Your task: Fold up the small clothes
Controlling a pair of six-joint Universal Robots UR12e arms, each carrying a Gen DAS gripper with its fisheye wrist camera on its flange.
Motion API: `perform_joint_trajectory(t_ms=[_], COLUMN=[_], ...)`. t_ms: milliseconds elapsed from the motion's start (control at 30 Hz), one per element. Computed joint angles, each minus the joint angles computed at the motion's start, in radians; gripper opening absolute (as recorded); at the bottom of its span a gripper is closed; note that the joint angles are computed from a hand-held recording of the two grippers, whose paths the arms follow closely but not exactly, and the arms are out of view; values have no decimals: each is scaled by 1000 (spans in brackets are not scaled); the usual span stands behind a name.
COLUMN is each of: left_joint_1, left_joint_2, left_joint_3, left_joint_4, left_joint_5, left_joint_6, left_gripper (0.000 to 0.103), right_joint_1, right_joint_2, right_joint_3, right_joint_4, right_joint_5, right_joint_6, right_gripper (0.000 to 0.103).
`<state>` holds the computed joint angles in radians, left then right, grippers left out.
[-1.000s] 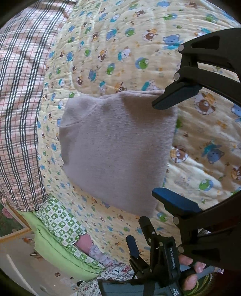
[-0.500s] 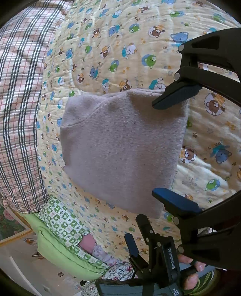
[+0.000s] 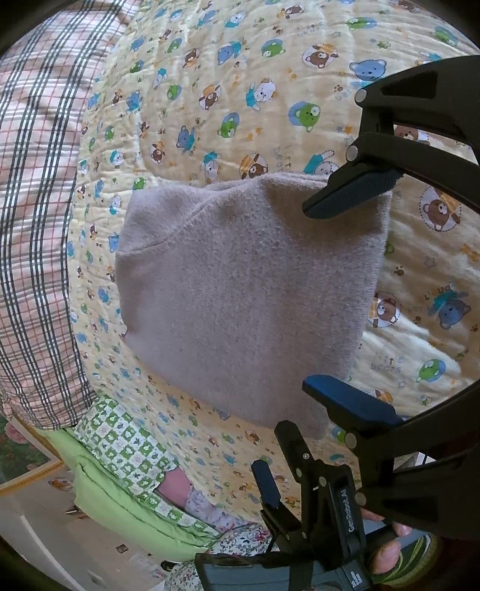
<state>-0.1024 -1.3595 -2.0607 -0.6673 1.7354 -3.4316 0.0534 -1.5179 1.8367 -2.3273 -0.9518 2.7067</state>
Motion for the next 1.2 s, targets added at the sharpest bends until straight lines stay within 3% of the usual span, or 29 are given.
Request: perform_joint_trajectory(t_ms=[1200], left_joint_1=[-3], left_joint_2=[-6], left_joint_3=[10], left_joint_4=[-5], left_joint_5=[-16], left_joint_6=[-13], left_gripper=[89], right_joint_1=[6], right_joint_2=[11], right_joint_3=[-13], right_joint_4=[13], right_joint_5=[-6], right_joint_6=[1], right_gripper=[87])
